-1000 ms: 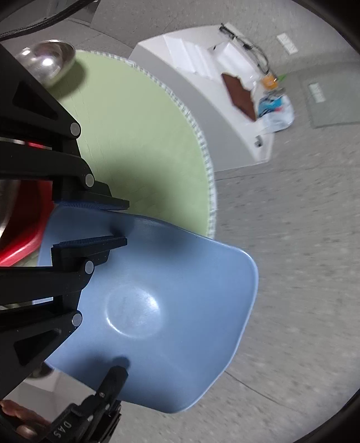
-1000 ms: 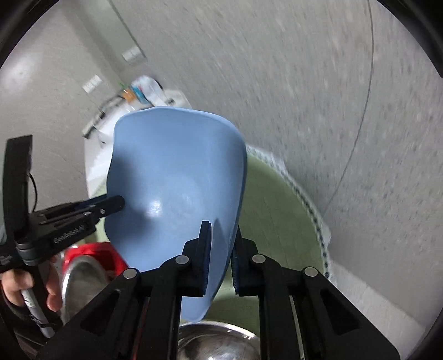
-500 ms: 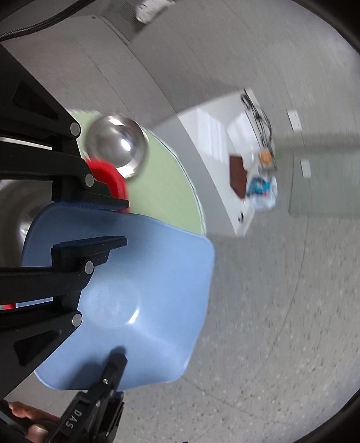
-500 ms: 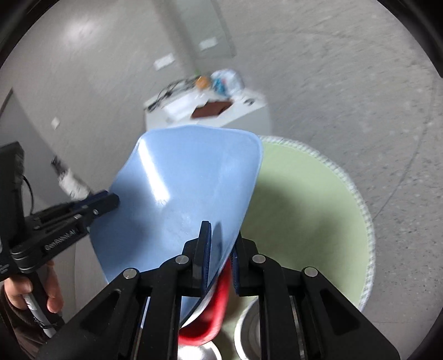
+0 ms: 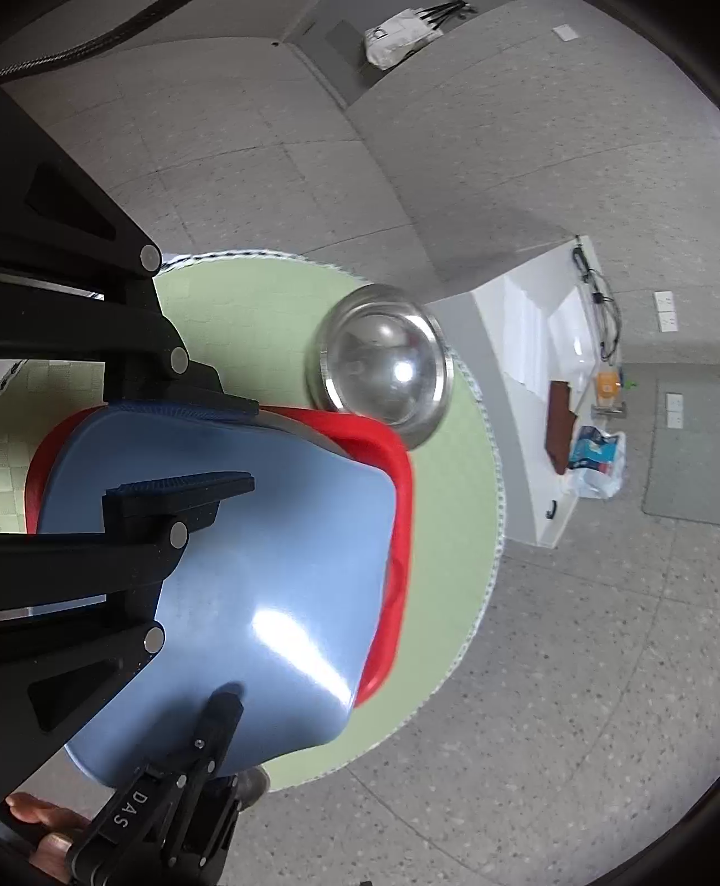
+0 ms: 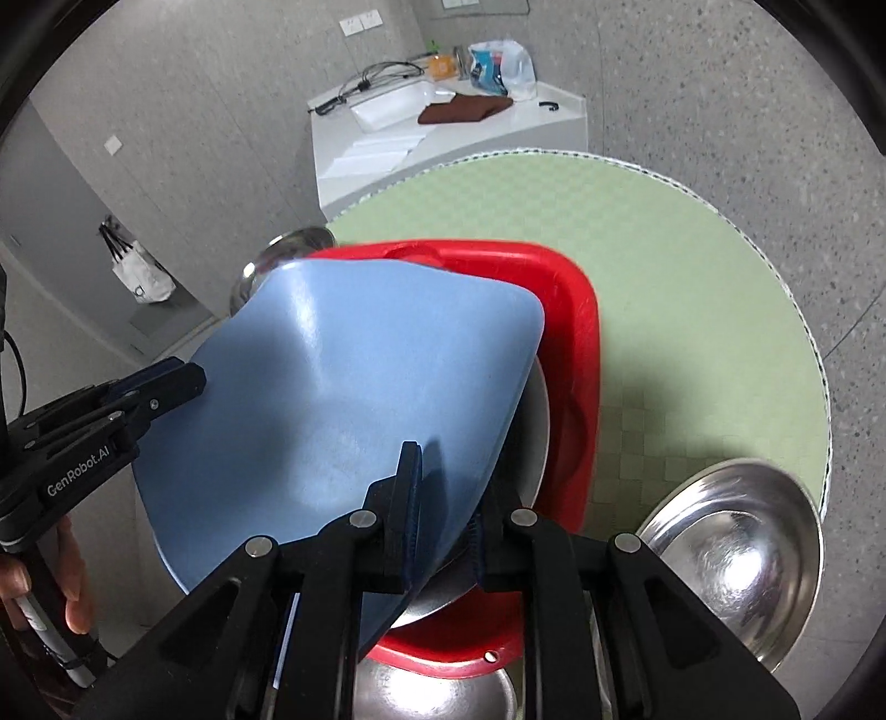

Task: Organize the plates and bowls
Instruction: 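Lower the light-blue plate onto the bowl in the red basin and release, then move to a small steel bowl and grasp its rim with both tools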

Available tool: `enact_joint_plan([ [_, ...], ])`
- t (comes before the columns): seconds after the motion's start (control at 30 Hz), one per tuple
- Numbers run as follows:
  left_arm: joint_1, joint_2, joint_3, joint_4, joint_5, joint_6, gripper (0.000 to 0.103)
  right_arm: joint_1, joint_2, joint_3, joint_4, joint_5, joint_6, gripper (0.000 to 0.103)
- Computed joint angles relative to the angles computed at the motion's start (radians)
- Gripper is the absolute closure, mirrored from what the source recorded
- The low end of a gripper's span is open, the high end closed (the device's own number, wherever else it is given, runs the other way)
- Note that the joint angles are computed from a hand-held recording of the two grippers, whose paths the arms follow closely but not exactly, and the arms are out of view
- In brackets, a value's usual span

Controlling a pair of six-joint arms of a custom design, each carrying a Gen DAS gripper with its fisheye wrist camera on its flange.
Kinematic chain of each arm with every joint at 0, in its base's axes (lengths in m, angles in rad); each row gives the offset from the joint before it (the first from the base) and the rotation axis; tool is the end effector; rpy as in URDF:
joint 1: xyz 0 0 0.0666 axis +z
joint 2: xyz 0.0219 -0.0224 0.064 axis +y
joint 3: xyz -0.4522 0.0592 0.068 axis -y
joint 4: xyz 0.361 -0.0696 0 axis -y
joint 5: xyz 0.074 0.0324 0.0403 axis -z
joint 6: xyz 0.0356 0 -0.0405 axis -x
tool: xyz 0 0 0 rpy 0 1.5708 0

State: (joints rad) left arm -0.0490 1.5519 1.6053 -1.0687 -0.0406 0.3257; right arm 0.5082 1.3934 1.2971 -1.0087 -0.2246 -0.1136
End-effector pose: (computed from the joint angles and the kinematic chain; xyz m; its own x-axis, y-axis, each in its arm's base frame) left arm 0.4989 -0.0234 0.5101 -0.8128 -0.2802 -0.5107 -0.2454 0.9598 -0.1361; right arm 0.3606 0.2095 0.4558 -0.8392 -0.3409 -0.4237 -0.4697 0.8471 0.2486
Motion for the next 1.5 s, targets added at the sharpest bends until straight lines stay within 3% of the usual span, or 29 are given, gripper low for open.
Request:
enact_joint_plan([
  [0.13, 0.010, 0.043, 0.030, -0.002, 0.023, 0.001, 0.088, 0.014, 0.003, -0.001, -0.005, 0.023, -0.008, 0.085],
  [0.33, 0.033, 0.043, -0.002, 0.060, 0.055, -0.012, 0.084, 0.018, -0.009, -0.005, -0.002, 0.037, -0.013, 0.061],
  [0.53, 0.036, -0.014, -0.080, 0.149, 0.042, 0.028, 0.053, -0.001, -0.036, 0.005, 0.001, 0.058, -0.013, 0.050],
  [0.77, 0.094, -0.046, -0.092, 0.190, 0.020, 0.060, 0.033, -0.001, -0.026, 0.105, -0.004, 0.148, 0.026, 0.046],
  [0.87, 0.128, -0.026, -0.067, 0.193, 0.005, 0.064, 0.028, 0.022, 0.031, 0.200, -0.023, 0.154, 0.047, 0.039],
  [1.03, 0.206, 0.069, 0.008, 0.170, 0.063, 0.048, 0.028, 0.089, 0.174, 0.368, -0.073, 0.147, 0.079, 0.034],
  [1.33, 0.266, 0.271, 0.190, 0.085, 0.146, -0.006, 0.029, 0.157, 0.508, 0.711, -0.290, 0.134, 0.123, 0.034],
  [1.5, 0.288, 0.365, 0.275, 0.038, 0.195, -0.034, 0.033, 0.160, 0.635, 0.825, -0.410, 0.118, 0.125, 0.034],
])
